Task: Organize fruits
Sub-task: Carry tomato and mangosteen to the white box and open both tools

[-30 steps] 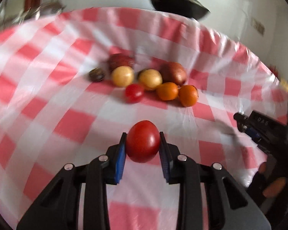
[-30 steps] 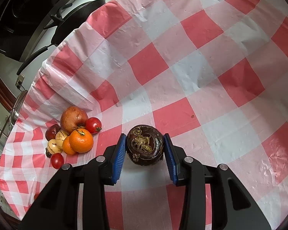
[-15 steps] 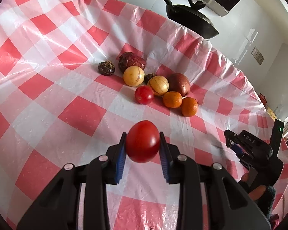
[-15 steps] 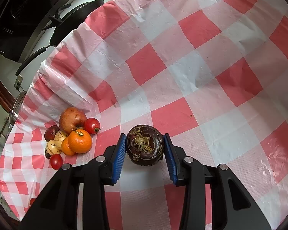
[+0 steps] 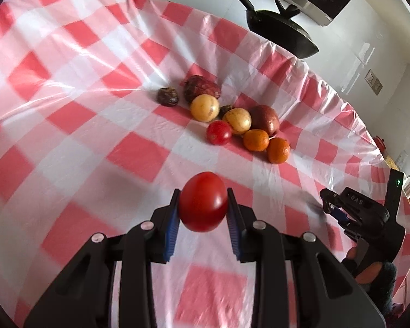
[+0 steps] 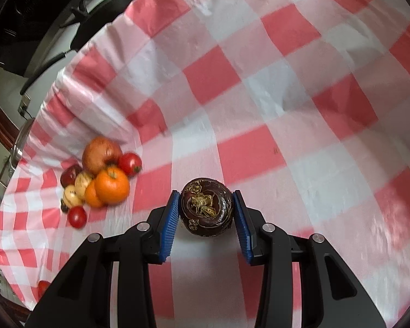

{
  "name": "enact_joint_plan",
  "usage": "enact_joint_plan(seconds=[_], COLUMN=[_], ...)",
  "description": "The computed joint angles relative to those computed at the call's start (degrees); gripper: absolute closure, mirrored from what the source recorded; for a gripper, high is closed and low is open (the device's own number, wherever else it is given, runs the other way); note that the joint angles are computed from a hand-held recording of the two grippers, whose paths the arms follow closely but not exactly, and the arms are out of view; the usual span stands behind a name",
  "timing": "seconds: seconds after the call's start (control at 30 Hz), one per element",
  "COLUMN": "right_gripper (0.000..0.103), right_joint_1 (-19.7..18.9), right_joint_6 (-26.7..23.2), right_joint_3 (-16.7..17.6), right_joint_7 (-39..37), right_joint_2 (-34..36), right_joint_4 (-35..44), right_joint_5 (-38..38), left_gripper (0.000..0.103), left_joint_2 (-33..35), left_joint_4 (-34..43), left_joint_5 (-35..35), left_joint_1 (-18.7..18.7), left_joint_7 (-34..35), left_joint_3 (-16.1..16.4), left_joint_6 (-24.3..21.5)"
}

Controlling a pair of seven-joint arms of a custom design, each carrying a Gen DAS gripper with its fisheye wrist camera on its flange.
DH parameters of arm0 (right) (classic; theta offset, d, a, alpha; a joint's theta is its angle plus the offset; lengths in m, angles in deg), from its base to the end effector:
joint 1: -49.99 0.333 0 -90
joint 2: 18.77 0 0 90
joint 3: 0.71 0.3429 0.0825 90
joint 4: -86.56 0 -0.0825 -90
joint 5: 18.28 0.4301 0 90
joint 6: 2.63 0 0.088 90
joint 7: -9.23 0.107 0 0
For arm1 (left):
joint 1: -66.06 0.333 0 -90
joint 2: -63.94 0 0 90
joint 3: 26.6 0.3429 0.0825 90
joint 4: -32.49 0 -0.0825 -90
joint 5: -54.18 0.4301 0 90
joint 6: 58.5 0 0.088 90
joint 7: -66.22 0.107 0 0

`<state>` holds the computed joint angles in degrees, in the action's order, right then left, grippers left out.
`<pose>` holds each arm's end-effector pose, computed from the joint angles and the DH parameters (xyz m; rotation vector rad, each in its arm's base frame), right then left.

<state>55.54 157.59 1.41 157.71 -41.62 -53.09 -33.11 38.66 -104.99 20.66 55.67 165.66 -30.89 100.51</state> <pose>0.4945 0.0802 0.5418 -1.0447 2.1737 -0.4329 0.4821 -0.1057 0.5765 -1.8975 1.8372 -1.1944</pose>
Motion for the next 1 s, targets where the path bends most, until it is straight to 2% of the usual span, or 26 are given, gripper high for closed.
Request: enact_joint_plan(seconds=[0.17, 0.3, 0.6, 0.87, 1.0], right_gripper=[0.064, 0.064, 0.064, 0.064, 0.064], right_joint_1=[6.3, 10.2, 14.6, 18.3, 20.7], right_joint_6=[2.1, 2.2, -0.7, -5.5, -6.7], right_joint_3=[0.0, 2.0, 6.4, 10.3, 11.1], right_joint_7=[-2.0, -3.8, -4.1, -4.7, -6.5], right_joint_2=[-4.0, -5.0, -6.9, -8.1, -7.0], right_joint_4=[-3.9, -4.0, -3.1, -0.8, 0.9], right_joint_5=[4.9, 6.0, 4.6, 1.0, 0.0], left_gripper=[0.071, 0.071, 0.071, 0.071, 0.071], left_joint_2=[-7.7, -12.6, -23.7, -32.6, -36.2], left_joint_4=[-5.6, -9.0, -16.2, -20.3, -22.2], left_joint_5=[3.4, 5.5, 6.8, 8.0, 9.1], left_joint_1=[2.4, 3.6, 6.4, 10.0, 12.3], left_joint_7=[-0.9, -0.8, 1.2, 5.4, 7.8], left_joint_3=[-0.1, 0.6, 4.8, 7.2, 8.1], left_joint_6=[-0.6, -1.5, -5.8, -8.0, -9.0])
